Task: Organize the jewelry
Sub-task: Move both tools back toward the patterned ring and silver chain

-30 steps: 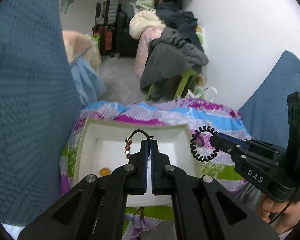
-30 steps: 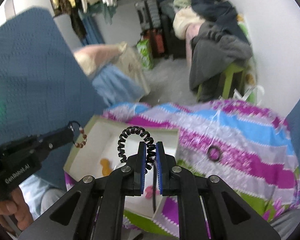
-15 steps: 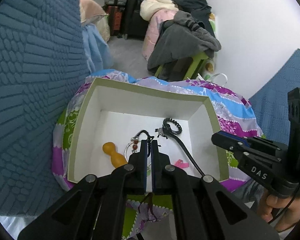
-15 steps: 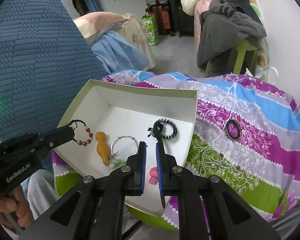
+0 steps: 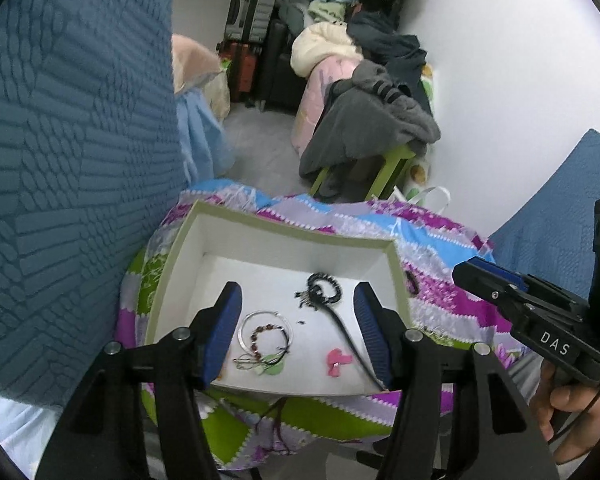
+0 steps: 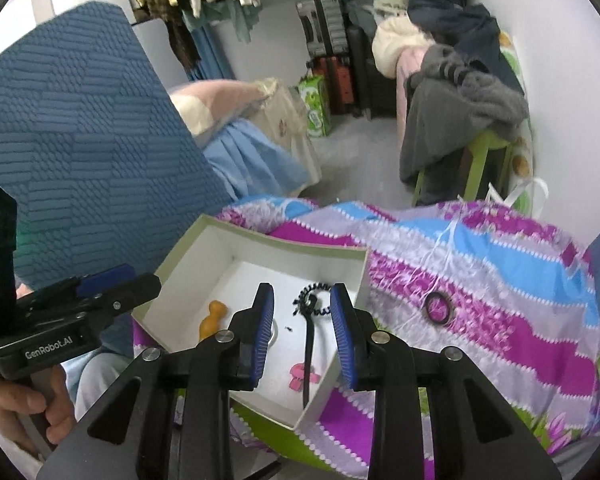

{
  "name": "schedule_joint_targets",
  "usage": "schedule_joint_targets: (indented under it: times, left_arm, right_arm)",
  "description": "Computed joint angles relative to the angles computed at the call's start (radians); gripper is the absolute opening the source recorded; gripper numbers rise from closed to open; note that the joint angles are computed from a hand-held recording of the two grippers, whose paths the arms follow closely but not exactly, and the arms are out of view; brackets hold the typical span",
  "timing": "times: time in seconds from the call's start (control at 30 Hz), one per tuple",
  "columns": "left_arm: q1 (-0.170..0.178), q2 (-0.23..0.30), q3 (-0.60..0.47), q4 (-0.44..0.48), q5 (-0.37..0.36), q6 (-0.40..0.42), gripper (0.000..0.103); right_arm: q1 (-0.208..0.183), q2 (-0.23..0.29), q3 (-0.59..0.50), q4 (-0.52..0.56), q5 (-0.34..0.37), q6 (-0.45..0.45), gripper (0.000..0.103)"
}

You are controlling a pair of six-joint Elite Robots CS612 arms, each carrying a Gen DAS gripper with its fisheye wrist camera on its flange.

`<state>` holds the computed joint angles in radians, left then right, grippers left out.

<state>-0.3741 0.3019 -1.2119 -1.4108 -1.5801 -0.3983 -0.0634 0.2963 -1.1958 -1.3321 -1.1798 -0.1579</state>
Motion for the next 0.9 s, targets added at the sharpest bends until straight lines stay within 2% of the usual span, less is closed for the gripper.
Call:
schedule_joint_targets:
  times: [0.27,0.53,0.83,0.9]
  left_arm:
    - [-0.031,-0.013,0.014,-0.060,0.022,-0.034,0.059]
    - [-0.069,-0.025,0.052,-0.066,0.038,-0.049,0.068]
    - [-0.105,-0.026,0.078,-0.094,-0.017,-0.068,0.069]
    - [-0.115,-0.027,0.088,-0.091,-0.010,-0.063,0.069]
  right_arm:
    - [-0.038,0.003,-0.030,-0.033,0.021,-0.019,0.028]
    - [-0.080,0.015,-0.065,-0.028,0.027,-0.045,0.028]
    - [-0.121,0.044,-0.102,-0.026,0.017,-0.062,0.028]
    - [-0.134,0.055,-0.111,-0.026,0.016,-0.057,0.028]
